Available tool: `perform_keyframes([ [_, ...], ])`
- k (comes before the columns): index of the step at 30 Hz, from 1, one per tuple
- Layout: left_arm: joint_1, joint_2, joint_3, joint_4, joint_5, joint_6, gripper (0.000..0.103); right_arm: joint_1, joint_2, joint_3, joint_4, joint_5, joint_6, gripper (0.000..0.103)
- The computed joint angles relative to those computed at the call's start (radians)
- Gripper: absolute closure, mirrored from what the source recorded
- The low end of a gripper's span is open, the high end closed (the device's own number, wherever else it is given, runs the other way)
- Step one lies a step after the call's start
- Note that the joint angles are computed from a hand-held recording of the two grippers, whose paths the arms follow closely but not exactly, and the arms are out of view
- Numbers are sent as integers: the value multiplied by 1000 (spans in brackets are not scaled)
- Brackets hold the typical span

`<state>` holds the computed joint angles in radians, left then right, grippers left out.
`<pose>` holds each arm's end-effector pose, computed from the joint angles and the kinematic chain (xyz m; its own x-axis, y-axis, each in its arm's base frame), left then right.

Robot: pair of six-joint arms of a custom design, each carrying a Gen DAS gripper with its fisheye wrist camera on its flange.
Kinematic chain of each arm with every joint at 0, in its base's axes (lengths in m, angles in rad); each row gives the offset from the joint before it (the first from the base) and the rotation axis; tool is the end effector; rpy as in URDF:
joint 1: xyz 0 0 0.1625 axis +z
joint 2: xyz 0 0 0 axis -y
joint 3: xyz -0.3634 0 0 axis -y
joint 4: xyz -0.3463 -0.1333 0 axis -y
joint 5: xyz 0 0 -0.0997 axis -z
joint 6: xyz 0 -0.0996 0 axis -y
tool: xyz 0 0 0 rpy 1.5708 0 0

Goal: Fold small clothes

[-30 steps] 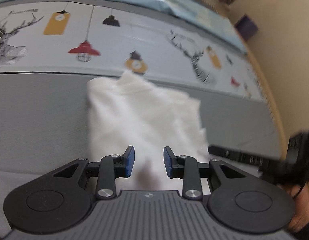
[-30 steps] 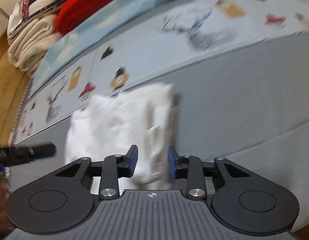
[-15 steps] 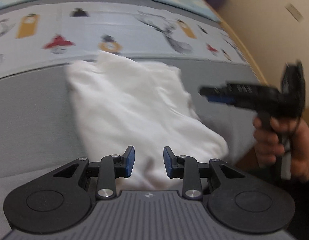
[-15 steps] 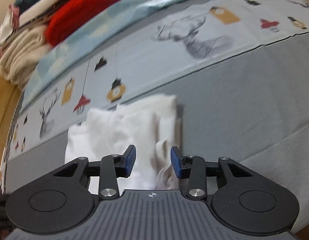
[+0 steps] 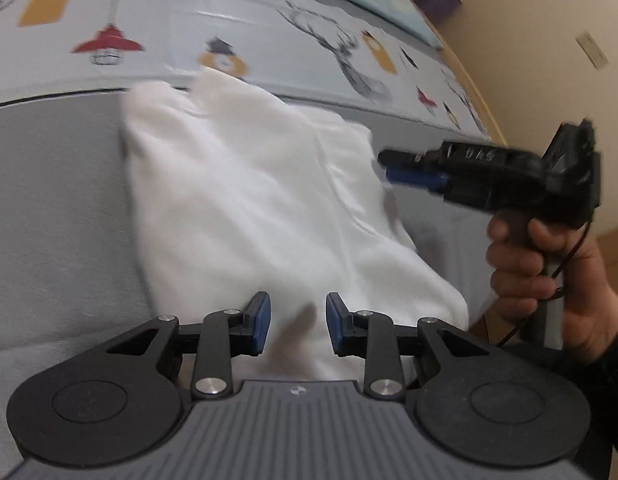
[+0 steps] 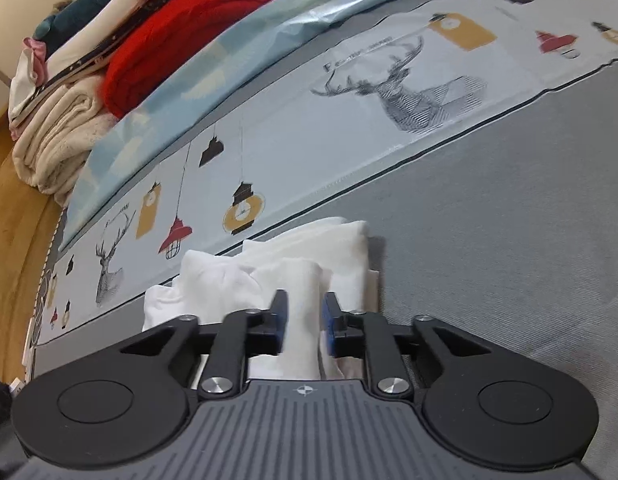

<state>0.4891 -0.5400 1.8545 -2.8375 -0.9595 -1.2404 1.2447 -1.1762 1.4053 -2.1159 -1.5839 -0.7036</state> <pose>-0.3476 -0.4008 -0.0719 -0.9510 -0.2052 -0.2312 -0.0550 0.8482 -0.5268 -0.0680 -0.6132 0.3557 -0.9183 -0.3353 0.2106 -0.3798 0.8963 -0.2289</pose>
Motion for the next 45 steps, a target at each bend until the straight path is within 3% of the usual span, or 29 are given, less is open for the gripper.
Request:
perform_keyframes([
  [4,-8,-34,29,27,16,-12,72,23,54,-16,-4,-47,27,74],
  [5,-12,-42,40,26,21,-15,72,29,61,-9,-18,-62,25,80],
  [6,-20,-52,52,24,25,-19,72,34,66,-4,-26,-69,19,99],
  [9,-28,-61,54,27,38,-19,72,35,33,54,-155,3,-44,100],
  [11,-32,-60,50,26,45,-15,72,23,21,56,-220,70,-5,100],
  [12,-34,-62,51,30,45,-18,72,22,25,55,-261,63,15,100],
  [14,-35,-63,38,60,40,-22,72,32,46,49,-326,-24,15,95],
  [17,-38,-54,12,93,30,-12,72,32,45,21,-235,-56,-8,94],
  [19,-34,-49,-5,119,26,-5,72,26,9,35,-218,-37,-17,84],
  [21,-34,-48,-14,152,26,-25,72,13,-15,8,-114,-18,-7,71],
  [25,-37,-51,-28,212,36,-68,72,-5,-45,-74,187,-49,-40,70],
  [31,-56,-48,-56,277,52,-112,72,-9,-86,-77,401,-177,-183,66],
  [32,-58,-47,-61,288,54,-120,72,-4,-87,-72,408,-199,-205,70],
  [33,-61,-48,-64,296,54,-125,72,-5,-101,-52,406,-218,-236,96],
  [35,-68,-46,-70,300,55,-125,72,-10,-119,-53,437,-210,-298,100],
  [39,-70,-36,-83,290,36,-70,72,-45,-88,-248,639,3,-294,100],
  [40,-66,-30,-89,292,23,-54,72,-52,-77,-291,676,26,-298,100],
  [42,-52,-14,-104,304,-18,-24,72,-52,-71,-314,700,-9,-329,100],
  [45,-18,29,-174,438,-102,6,72,-31,-99,-198,571,-200,-386,100],
])
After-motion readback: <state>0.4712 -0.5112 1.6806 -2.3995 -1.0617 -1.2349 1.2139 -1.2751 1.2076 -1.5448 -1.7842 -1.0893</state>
